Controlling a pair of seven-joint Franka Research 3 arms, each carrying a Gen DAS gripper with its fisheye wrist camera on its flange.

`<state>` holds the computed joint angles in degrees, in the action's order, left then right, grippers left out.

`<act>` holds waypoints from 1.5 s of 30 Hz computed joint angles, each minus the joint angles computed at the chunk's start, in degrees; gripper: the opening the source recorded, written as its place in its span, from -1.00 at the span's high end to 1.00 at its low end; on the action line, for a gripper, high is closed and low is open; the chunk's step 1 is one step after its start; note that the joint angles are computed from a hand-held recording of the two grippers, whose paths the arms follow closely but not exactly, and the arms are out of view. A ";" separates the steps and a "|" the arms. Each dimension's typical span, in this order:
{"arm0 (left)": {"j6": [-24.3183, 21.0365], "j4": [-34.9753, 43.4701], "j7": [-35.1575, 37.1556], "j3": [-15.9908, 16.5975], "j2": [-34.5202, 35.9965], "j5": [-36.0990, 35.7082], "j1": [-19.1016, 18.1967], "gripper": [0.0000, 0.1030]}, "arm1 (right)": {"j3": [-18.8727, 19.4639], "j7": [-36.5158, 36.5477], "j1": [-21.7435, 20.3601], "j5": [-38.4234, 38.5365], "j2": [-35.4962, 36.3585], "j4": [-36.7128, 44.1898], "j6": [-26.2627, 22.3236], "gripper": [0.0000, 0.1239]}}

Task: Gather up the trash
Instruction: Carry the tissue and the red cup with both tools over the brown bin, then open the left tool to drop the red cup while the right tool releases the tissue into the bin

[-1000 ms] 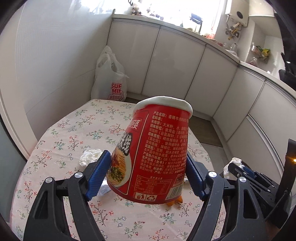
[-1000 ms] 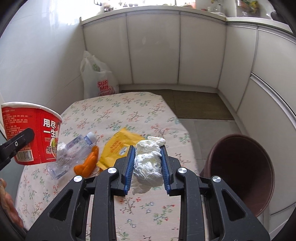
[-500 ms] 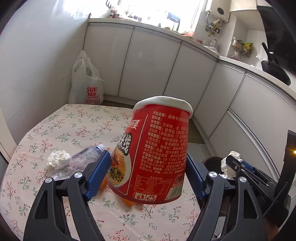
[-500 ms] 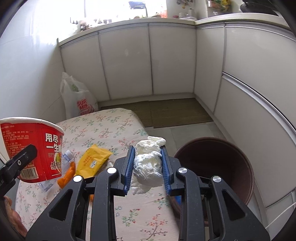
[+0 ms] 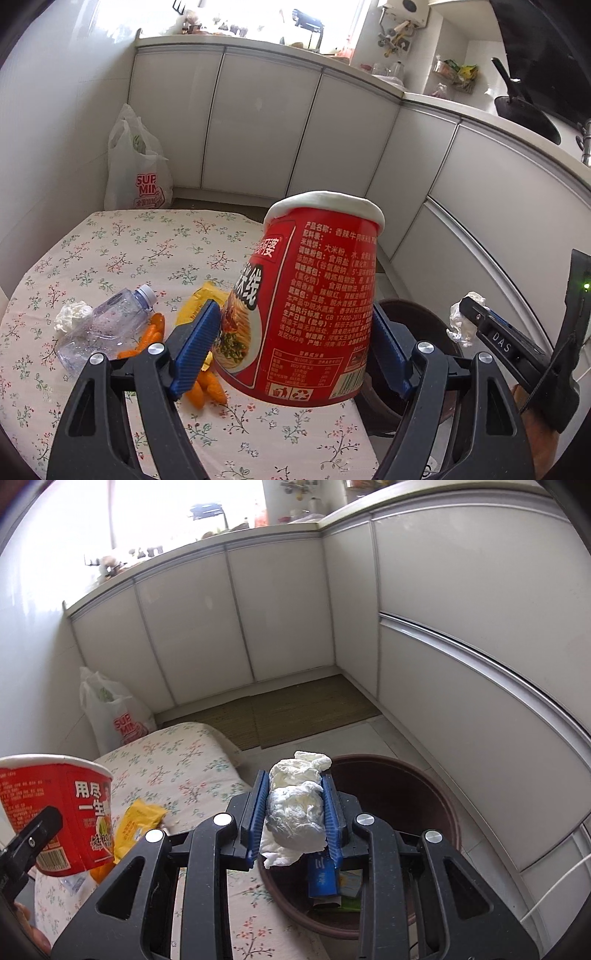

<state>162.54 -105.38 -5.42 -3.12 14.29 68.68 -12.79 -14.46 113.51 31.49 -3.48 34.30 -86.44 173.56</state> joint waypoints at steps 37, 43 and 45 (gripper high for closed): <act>-12.85 39.44 46.60 -3.82 30.20 -39.85 -8.20 -0.52 | -7.64 34.68 -4.44 -3.51 -2.95 -7.44 -1.66 -0.55; -17.87 46.01 51.27 -3.35 34.72 -45.60 -9.67 -0.56 | -8.19 35.36 -4.24 -2.23 -2.80 -7.65 -0.78 -0.55; -18.44 46.56 51.44 -3.24 35.07 -46.83 -9.75 -0.59 | -8.32 35.11 -4.12 -2.16 -2.63 -7.41 -1.04 -0.55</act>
